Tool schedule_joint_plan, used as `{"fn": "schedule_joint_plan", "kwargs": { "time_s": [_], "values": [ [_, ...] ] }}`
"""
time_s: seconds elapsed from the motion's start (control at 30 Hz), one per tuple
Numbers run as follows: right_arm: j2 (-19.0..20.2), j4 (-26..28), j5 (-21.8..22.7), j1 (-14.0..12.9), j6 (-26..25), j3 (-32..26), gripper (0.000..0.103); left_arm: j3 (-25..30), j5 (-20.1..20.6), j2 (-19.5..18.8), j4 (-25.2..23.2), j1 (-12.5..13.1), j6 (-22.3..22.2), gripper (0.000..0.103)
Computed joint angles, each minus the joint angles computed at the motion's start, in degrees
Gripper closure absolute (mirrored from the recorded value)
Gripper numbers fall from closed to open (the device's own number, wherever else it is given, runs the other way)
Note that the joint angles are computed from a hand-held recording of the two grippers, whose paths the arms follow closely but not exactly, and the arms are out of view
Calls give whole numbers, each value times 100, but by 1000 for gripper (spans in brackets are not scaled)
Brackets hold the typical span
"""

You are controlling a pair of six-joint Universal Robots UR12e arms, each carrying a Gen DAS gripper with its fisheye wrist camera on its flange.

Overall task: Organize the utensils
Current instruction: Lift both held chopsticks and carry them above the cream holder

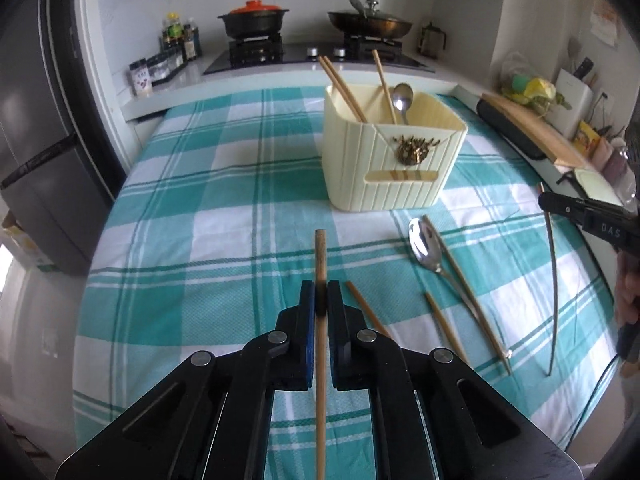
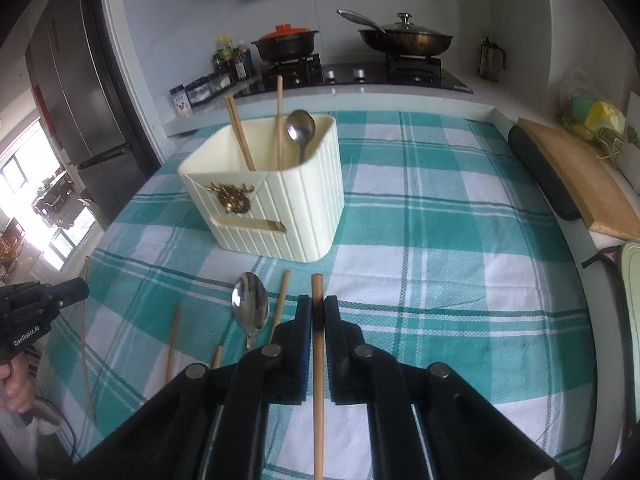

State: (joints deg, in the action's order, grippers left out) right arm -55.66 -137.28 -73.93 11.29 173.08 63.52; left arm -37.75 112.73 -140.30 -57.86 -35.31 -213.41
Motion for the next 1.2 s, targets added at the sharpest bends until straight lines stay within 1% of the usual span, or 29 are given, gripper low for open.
{"fn": "schedule_joint_plan", "kwargs": {
  "time_s": [0.13, 0.37, 0.57, 0.83, 0.97, 1.2],
  "values": [
    [-252, -289, 262, -69, 79, 248, 97, -223, 56, 170, 404, -69, 75, 99],
    [-583, -762, 668, -178, 225, 592, 96, -473, -3, 355, 973, -151, 148, 98],
    [-733, -978, 749, -179, 236, 772, 96, -645, -106, 463, 1280, -167, 114, 98],
    [-784, -1369, 710, -128, 227, 848, 96, -739, -43, 539, 1707, -181, 157, 99],
    [-739, -1428, 686, -105, 264, 761, 96, -769, -43, 574, 1870, -162, 161, 100],
    [-659, -1469, 723, -98, 289, 546, 96, -524, -56, 509, 1863, -113, 280, 100]
  ]
}}
